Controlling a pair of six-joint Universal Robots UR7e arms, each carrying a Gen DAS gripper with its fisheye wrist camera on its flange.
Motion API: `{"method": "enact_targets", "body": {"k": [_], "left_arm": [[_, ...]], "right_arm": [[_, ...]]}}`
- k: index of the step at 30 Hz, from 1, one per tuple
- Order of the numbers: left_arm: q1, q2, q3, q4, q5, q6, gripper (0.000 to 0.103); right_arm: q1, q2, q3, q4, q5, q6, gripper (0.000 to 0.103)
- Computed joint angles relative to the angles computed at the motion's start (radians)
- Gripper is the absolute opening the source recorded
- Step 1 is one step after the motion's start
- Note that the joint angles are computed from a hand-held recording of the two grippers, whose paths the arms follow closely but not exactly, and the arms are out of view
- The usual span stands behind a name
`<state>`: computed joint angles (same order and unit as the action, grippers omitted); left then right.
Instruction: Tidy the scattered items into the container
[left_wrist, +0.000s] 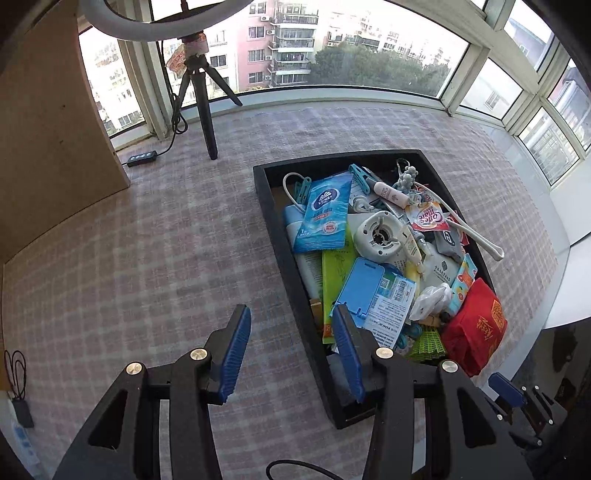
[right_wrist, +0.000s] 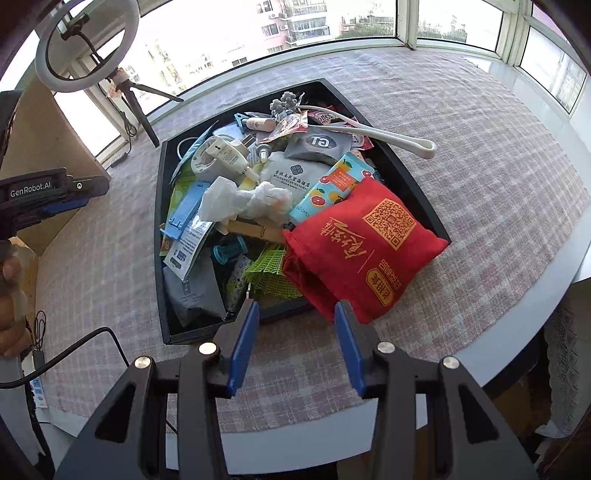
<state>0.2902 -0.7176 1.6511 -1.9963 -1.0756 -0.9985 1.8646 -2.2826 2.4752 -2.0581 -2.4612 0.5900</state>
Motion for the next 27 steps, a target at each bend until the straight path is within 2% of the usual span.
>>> {"method": "enact_targets", "body": {"k": [2,10,21,25,27], "left_arm": [[-0.003,-0.052,0.06,-0.011,0.006,-0.015,0.054],[-0.023,-0.293,0.293,0.049,0.049,-0.16,0.055],[-0.055,-0.623,0.509,0.306,0.076,-0.398,0.056],[-0.047,-0.725,0.566,0.361,0.054,-0.458,0.064],[-0.048,-0.76,0.587,0.385,0.046,-0.478,0.064]], "right_arm": [[0.046,0.064,-0.01,-0.004,-0.01,0.04,0.042],[0.195,0.346,-0.054,-0.082,-0.029,0.152,0.043],[0.304,0.751,-0.139,-0.314,0.008,0.134,0.046],[0.327,0.888,-0.182,-0.4,0.013,0.115,0.046],[0.342,0.95,-0.202,-0.434,0.0,0.112,0.046]]}}
